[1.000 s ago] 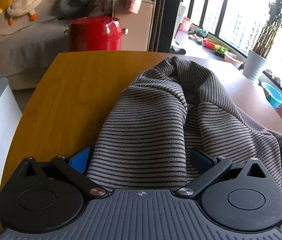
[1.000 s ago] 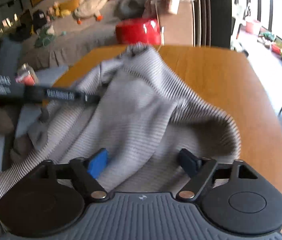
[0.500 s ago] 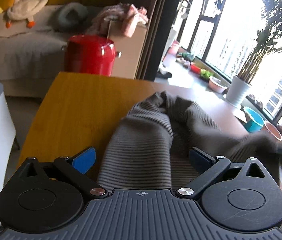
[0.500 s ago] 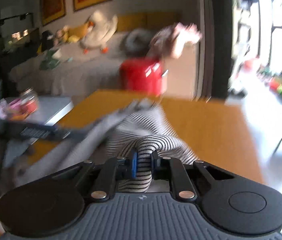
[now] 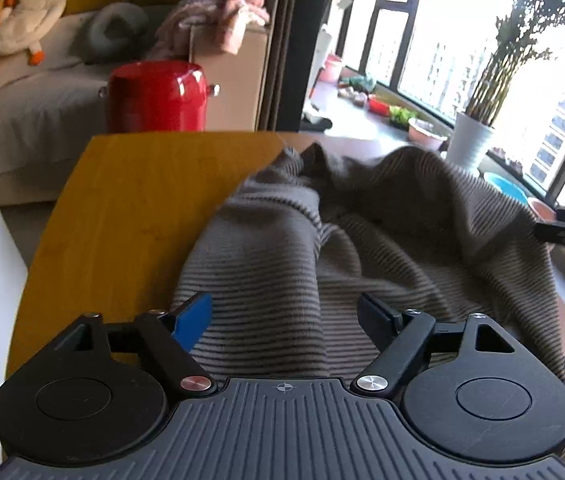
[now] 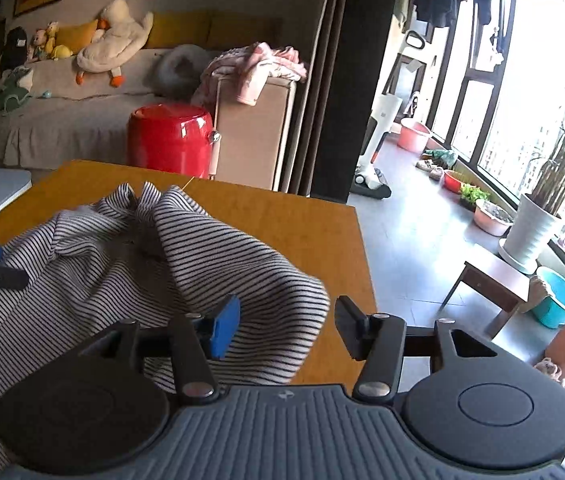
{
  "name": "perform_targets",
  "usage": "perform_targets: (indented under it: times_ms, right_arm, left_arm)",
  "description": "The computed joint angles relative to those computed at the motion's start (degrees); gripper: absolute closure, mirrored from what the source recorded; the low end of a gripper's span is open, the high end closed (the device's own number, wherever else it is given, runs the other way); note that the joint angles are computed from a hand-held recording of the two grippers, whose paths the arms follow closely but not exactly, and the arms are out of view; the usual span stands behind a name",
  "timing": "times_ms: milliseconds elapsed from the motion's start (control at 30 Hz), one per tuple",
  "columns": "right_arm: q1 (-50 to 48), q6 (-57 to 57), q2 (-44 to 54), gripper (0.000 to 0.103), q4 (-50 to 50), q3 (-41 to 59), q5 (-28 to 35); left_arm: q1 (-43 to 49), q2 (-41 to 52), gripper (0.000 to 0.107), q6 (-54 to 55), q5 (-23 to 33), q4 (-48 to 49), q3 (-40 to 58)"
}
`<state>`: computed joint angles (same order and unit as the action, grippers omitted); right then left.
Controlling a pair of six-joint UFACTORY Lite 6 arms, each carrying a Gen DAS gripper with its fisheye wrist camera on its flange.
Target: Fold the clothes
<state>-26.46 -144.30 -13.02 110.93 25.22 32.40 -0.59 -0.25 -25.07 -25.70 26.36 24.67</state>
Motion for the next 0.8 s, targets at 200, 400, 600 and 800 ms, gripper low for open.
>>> perform_targets:
  times_ms: [200,400,600,800]
  right_arm:
    - [-0.96,14.59,-5.85,0.029,-23.24,-5.26,9.18]
    - [12.51,-0.15,-4.29,0.025,-10.12,-12.19,0.16]
    - [9.12,5.31,1.28,0.089,-12.76,-5.73,2.16]
    - [6.7,-8.67,4.56,0.093,3.29,0.79,-0.3]
  left_arm:
    - [-2.99,3.06,0.041,13.44,-1.65,-14.46,0.64]
    - [0.09,3.53,0.052,14.85,-2.25,-13.98,1.6]
    - [4.85,3.46,0.052,14.79,-1.47,-12.37,3.74]
    - [7.29,2.54,0.049,11.15,0.27,-9.24,6.39]
